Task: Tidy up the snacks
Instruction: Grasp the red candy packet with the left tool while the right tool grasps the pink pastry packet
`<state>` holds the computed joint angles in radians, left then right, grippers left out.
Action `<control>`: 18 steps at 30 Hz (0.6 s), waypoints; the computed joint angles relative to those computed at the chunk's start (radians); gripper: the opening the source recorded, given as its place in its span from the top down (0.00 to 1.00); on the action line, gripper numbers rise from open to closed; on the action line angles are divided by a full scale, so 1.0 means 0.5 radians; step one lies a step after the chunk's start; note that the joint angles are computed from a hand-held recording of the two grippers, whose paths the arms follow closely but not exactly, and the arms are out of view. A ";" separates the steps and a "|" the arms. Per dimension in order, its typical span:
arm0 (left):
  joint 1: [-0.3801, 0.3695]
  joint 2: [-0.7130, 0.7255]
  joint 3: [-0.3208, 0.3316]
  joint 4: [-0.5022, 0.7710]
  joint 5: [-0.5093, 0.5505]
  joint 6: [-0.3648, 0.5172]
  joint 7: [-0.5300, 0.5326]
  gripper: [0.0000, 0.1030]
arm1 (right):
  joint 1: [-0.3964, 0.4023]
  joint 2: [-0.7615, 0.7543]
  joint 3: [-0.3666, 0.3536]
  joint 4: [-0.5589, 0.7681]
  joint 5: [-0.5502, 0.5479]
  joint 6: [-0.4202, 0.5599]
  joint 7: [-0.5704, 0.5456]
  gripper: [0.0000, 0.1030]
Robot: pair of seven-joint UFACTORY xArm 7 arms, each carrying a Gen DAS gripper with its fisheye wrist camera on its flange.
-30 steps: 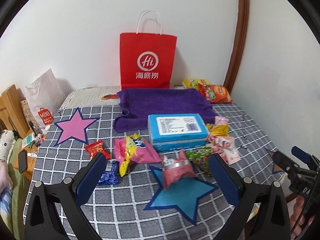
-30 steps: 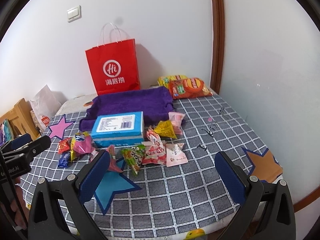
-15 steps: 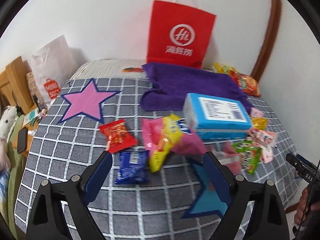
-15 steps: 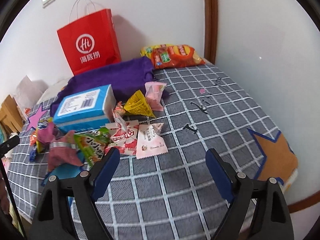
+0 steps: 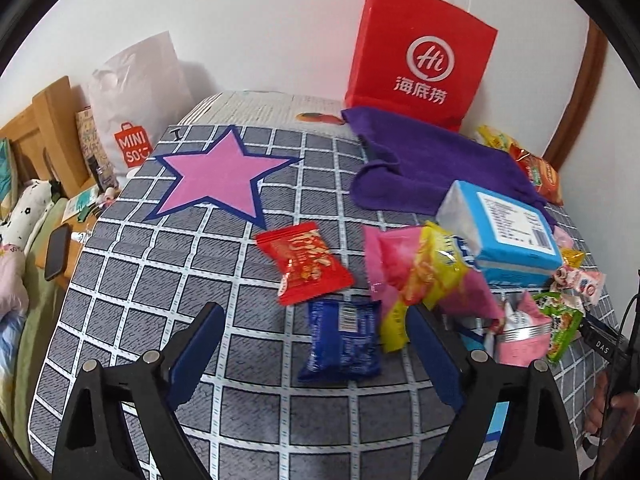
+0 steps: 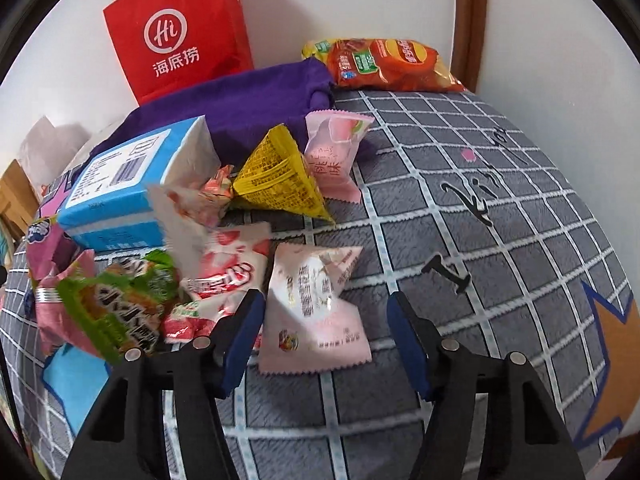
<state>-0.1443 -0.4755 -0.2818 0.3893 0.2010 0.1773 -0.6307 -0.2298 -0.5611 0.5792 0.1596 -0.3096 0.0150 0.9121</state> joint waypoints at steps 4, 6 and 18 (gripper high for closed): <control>0.066 0.046 -0.025 0.013 0.053 -0.017 -0.013 0.12 | -0.305 -0.007 0.313 0.044 -0.089 -0.027 0.067 0.42; 0.061 0.044 0.000 -0.002 0.052 -0.038 0.000 0.12 | -0.308 0.029 0.287 0.046 -0.116 -0.095 0.028 0.53; 0.145 0.064 -0.011 0.015 0.046 -0.040 0.046 0.12 | -0.292 -0.066 0.305 -0.007 -0.055 -0.029 0.023 0.56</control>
<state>-0.0721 -0.4436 -0.2876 0.3966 0.2241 0.1575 -0.6077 -0.3756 -0.5939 0.7316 0.1560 -0.3369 0.0006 0.9236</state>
